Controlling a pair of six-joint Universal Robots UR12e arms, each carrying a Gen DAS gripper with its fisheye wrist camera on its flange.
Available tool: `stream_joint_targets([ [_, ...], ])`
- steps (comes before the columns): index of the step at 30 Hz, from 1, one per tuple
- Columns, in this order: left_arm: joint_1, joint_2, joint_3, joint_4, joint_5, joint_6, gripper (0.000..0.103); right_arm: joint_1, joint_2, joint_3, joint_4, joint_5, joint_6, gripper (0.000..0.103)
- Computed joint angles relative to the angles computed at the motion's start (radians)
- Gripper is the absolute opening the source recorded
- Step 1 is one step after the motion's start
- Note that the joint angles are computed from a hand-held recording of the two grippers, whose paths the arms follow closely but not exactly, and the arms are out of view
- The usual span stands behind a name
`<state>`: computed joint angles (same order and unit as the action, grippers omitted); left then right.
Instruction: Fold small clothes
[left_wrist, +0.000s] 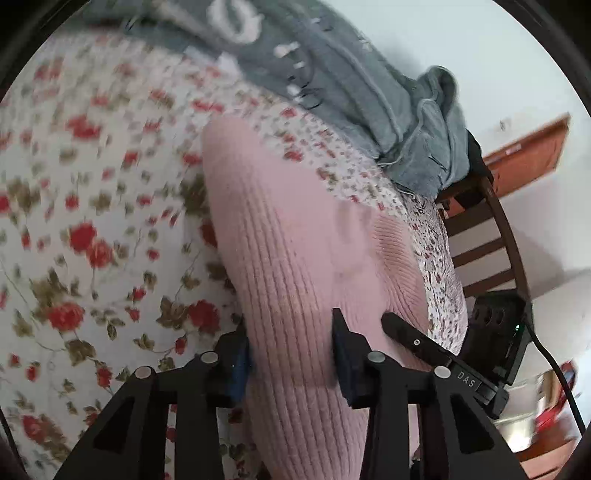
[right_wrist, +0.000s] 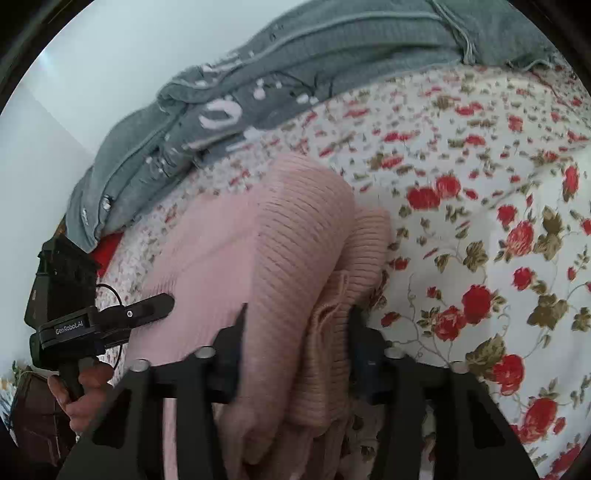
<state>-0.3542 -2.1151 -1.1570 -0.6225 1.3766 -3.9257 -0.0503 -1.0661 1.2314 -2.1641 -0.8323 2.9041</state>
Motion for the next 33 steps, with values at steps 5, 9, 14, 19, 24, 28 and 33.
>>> stream_joint_targets([
  [5,0.006,0.027,-0.001,0.035,0.022,0.029,0.035,0.017,-0.032,0.025,-0.089,-0.007,0.038,0.034],
  [9,0.035,0.075,-0.044,0.03,0.045,0.031,0.035,0.041,-0.011,-0.017,-0.086,0.051,0.072,0.034],
  [14,0.069,0.117,-0.074,-0.022,0.108,0.05,0.035,0.09,0.04,-0.094,-0.064,0.077,0.091,0.033],
  [19,0.102,0.109,-0.075,-0.088,0.135,0.071,0.037,0.131,0.105,-0.176,-0.029,0.06,0.096,0.034],
  [24,0.113,0.085,-0.099,-0.084,0.14,0.058,0.052,0.157,0.144,-0.209,-0.011,-0.044,0.039,0.041],
  [28,0.106,0.098,-0.119,-0.061,0.17,0.084,0.058,0.155,0.139,-0.231,0.051,-0.062,-0.022,0.049],
  [33,0.067,0.122,-0.115,-0.089,0.333,0.135,0.058,0.142,0.069,-0.14,-0.11,-0.109,-0.05,0.049],
])
